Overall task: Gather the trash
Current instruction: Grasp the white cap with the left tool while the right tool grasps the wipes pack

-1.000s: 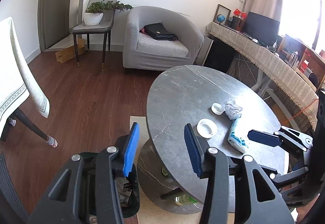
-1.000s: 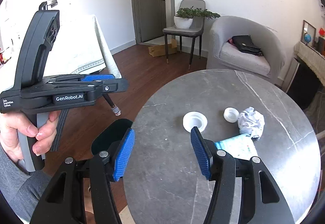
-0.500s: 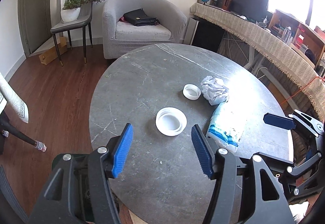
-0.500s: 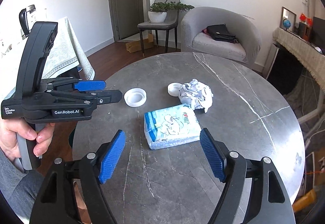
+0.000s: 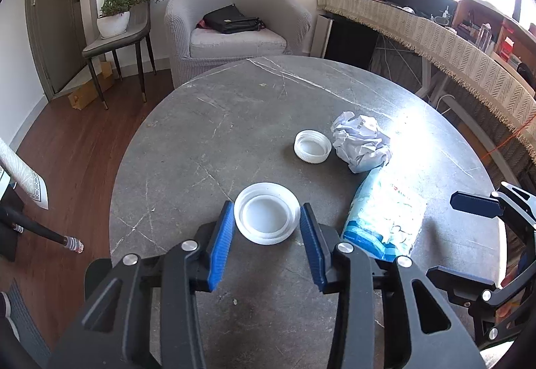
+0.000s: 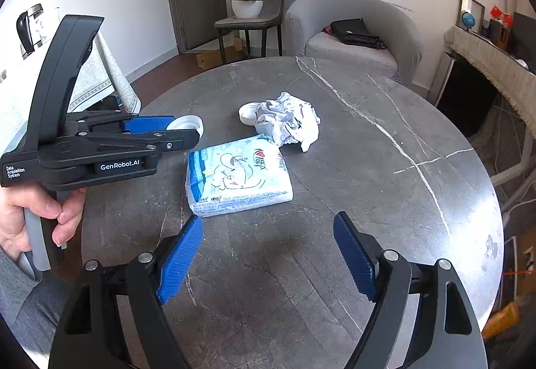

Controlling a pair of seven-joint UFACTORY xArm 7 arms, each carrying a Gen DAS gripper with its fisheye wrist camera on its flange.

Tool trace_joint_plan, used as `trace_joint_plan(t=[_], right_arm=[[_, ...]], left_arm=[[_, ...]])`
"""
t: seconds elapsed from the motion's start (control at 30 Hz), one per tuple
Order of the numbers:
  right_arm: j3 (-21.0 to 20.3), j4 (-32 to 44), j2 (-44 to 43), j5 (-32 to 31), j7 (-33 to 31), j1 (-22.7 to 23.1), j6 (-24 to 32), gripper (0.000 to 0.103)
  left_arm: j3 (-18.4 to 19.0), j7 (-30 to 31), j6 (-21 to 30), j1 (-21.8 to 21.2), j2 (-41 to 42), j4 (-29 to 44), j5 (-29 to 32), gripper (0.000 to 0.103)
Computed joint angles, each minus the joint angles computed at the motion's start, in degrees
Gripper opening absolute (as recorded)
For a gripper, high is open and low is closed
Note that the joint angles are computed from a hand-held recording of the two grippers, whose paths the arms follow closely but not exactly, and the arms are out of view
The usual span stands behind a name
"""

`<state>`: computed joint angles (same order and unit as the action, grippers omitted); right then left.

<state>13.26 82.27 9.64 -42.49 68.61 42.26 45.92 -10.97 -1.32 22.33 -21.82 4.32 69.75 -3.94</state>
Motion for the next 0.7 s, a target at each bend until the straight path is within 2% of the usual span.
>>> trace_joint_plan(t=[0.23,0.5,0.7], right_arm=[[-0.18,1.36,1.36,0.52,-2.6,0.03,-1.97,0.085],[-1.48,6.32,5.56,2.29,-6.03,2.0,0.92,0.086],[-2.72,7.86,6.56,3.27,-6.49,2.81,1.89,0.087]], left_arm=[[-0.15,1.74,-0.64,0.37,-1.25,-1.25,-2.82,0.042],[0.27,6.23,-1.77,0.95,-4.29,-4.15,-9.69,0.042],[0.76,8.44,-1.71,0.97,-5.62,-5.29,-11.78,0.042]])
